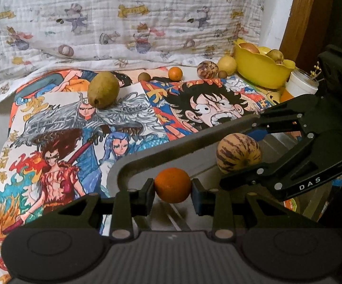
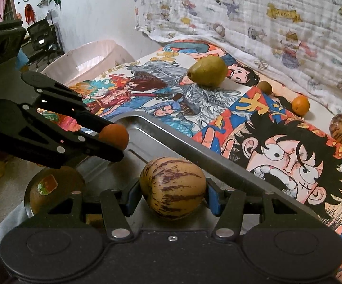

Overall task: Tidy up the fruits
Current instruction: 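Lower the orange and pepino melon into the tray and open both grippers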

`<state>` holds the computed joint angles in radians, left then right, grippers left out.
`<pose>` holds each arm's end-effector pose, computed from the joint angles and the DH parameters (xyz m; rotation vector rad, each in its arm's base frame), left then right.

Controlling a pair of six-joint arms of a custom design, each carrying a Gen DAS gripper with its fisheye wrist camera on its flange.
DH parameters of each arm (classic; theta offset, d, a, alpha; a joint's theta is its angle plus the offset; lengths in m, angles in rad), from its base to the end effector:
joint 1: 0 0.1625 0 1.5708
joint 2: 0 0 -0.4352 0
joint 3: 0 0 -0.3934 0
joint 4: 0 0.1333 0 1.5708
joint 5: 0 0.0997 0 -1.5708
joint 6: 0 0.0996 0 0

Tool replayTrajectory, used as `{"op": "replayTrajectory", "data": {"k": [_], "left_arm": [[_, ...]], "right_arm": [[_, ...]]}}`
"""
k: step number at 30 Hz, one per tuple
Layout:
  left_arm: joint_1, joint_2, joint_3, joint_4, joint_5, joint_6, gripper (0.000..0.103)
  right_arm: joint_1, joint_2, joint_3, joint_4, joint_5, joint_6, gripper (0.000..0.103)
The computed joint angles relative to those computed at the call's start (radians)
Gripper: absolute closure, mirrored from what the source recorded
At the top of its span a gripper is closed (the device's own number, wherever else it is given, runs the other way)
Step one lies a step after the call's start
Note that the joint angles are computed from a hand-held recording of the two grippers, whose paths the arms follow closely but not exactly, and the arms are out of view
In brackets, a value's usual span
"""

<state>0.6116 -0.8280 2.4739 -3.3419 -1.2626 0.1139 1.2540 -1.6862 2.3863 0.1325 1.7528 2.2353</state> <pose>-0.2136 -0.3495 0.0091 1.4537 2.4993 -0.3495 0.0339 -0.2667 0.2018 0.6407 -2.4138 0.6597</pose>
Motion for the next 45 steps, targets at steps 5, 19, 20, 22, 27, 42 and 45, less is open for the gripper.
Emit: {"op": "replayTrajectory", "data": {"k": [5, 19, 20, 22, 27, 42, 45], "left_arm": [[-0.001, -0.002, -0.001, 0.018, 0.007, -0.008, 0.067], [0.003, 0.007, -0.005, 0.035, 0.012, -0.026, 0.067], [0.004, 0.006, -0.004, 0.035, 0.013, -0.025, 0.067], [0.004, 0.007, -0.004, 0.034, 0.012, -0.026, 0.067], [0.001, 0.004, 0.001, 0.033, 0.013, -0.032, 0.062], [-0.047, -0.04, 0.041, -0.008, 0.061, -0.102, 0.022], [-0.057, -0.058, 0.049, -0.005, 0.08, -0.122, 0.012]], "right_arm": [[-0.002, 0.014, -0.001, -0.002, 0.005, 0.004, 0.045], [-0.011, 0.022, 0.001, -0.009, -0.003, 0.005, 0.044], [-0.011, 0.022, 0.002, -0.01, -0.003, 0.005, 0.044], [-0.011, 0.023, 0.001, -0.01, -0.002, 0.003, 0.044], [-0.014, 0.021, 0.002, -0.009, -0.005, 0.004, 0.044], [-0.025, -0.102, 0.026, 0.033, -0.048, -0.006, 0.023], [-0.026, -0.133, 0.029, 0.051, -0.057, 0.0, 0.012]]}}
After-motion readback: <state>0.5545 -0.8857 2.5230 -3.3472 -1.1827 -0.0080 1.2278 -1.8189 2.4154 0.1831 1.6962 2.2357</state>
